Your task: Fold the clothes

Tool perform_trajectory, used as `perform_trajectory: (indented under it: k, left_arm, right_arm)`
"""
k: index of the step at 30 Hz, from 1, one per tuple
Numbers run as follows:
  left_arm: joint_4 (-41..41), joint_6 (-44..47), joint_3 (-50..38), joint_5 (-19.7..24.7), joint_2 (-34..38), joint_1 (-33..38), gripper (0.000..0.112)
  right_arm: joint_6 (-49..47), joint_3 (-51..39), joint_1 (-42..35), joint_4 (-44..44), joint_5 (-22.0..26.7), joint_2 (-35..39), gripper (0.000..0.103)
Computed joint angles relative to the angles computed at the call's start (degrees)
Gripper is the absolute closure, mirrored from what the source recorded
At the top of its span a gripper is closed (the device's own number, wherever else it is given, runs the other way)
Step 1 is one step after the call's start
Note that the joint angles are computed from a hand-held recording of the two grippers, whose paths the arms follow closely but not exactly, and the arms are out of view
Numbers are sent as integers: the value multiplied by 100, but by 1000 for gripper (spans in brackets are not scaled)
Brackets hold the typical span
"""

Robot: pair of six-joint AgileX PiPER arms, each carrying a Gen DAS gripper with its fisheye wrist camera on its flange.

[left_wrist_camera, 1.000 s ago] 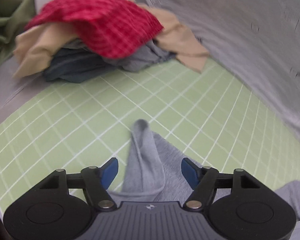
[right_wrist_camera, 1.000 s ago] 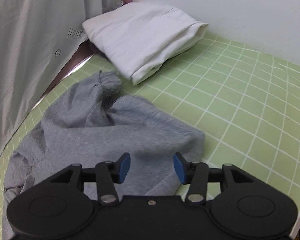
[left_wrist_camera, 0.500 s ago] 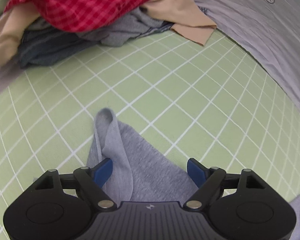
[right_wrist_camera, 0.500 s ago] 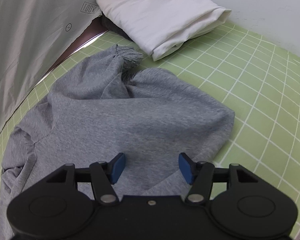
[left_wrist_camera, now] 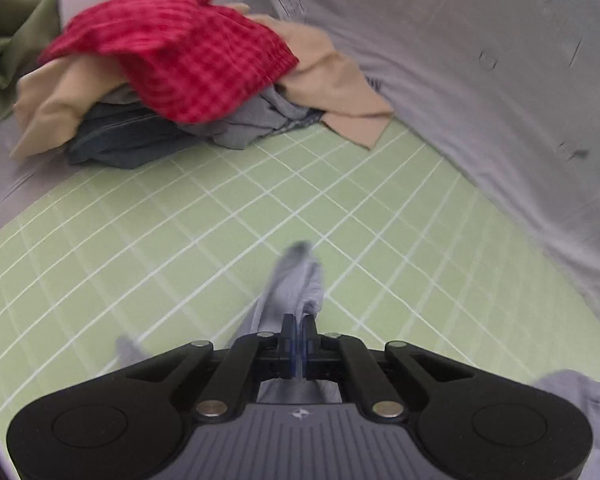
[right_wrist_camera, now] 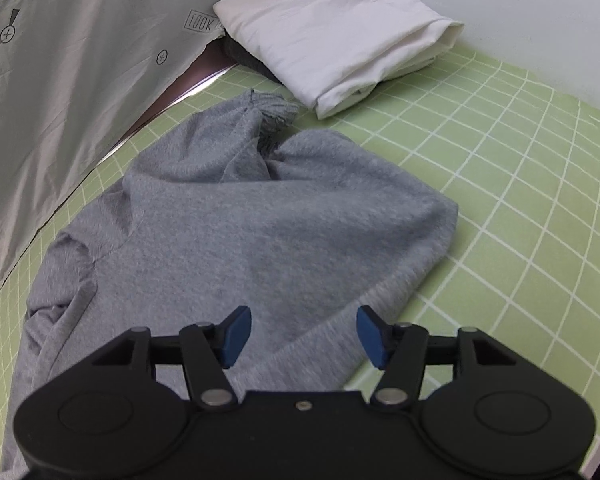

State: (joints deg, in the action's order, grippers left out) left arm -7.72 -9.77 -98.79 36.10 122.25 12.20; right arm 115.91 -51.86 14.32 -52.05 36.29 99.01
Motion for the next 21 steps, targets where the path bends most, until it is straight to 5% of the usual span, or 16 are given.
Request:
perform_trajectory:
  k: [6, 12, 21]
  left_arm:
    - [-198, 212, 2414, -530, -1531, 486, 110]
    - [-599, 592, 3528, -437, -1809, 933, 110]
    - [-1854, 1739, 3243, -391, -1219, 639, 109]
  right_arm:
    - [-272, 499, 131, 207, -242, -200, 44]
    - [-520, 820, 81, 162, -429, -347, 44]
    - [-131, 982, -235, -179, -552, -493, 28]
